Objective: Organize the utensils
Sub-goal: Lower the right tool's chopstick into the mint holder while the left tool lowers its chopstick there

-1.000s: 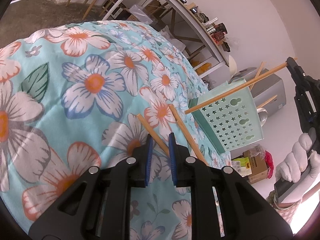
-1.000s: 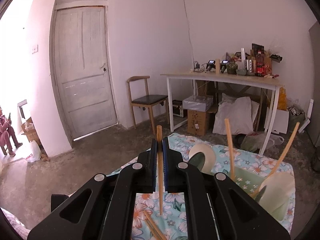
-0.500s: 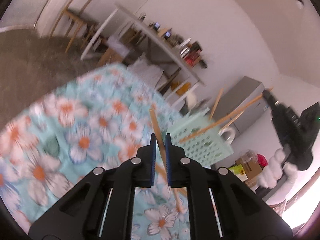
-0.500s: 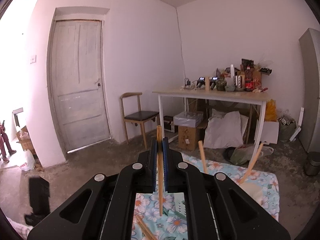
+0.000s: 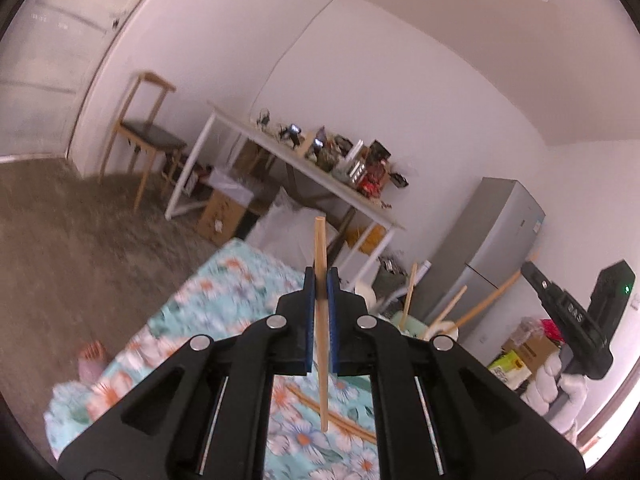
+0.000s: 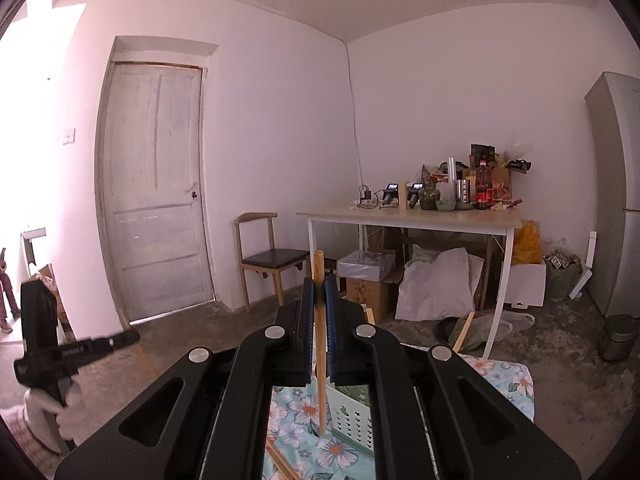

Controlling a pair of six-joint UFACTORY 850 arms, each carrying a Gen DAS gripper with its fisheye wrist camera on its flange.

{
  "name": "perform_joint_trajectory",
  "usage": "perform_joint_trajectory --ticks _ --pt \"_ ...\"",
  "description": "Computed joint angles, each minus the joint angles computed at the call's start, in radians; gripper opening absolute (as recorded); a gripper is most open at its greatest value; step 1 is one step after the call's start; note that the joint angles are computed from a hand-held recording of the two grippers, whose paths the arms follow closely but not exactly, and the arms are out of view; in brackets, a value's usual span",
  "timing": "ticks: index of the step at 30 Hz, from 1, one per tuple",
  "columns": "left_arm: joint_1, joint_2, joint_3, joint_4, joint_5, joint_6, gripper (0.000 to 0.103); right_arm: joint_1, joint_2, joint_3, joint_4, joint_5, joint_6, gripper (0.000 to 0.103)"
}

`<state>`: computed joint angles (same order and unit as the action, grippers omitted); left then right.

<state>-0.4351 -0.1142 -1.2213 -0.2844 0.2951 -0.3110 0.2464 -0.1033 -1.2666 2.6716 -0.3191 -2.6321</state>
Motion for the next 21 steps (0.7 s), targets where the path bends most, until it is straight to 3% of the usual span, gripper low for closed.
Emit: perform_joint_trajectory --ticks 4,8,14,18,21 --pt "-0.005 0.004 -0.038 -0.142 -0.006 0.187 0.005 -0.003 0.029 0.031 0.019 -0.023 -0.024 0.006" --pt "-0.010 -0.008 -0.090 -0.151 -0.003 0.239 0.005 -0.019 0.053 0.048 -0.006 -0.039 0.009 0.006" --pt "-0.009 -0.075 -0.211 0.059 -0.004 0.056 0.005 -0.041 0.090 0.078 0.023 -0.054 -0.016 0.006" --pt "-0.029 -0.150 -0.319 0.122 -0.010 0.028 0.005 -0.062 0.110 0.100 0.001 -0.080 0.016 0.006" --pt "-0.043 -0.220 -0.414 0.231 -0.030 -0.078 0.005 -0.074 0.118 0.110 0.002 -0.093 0.015 0.006"
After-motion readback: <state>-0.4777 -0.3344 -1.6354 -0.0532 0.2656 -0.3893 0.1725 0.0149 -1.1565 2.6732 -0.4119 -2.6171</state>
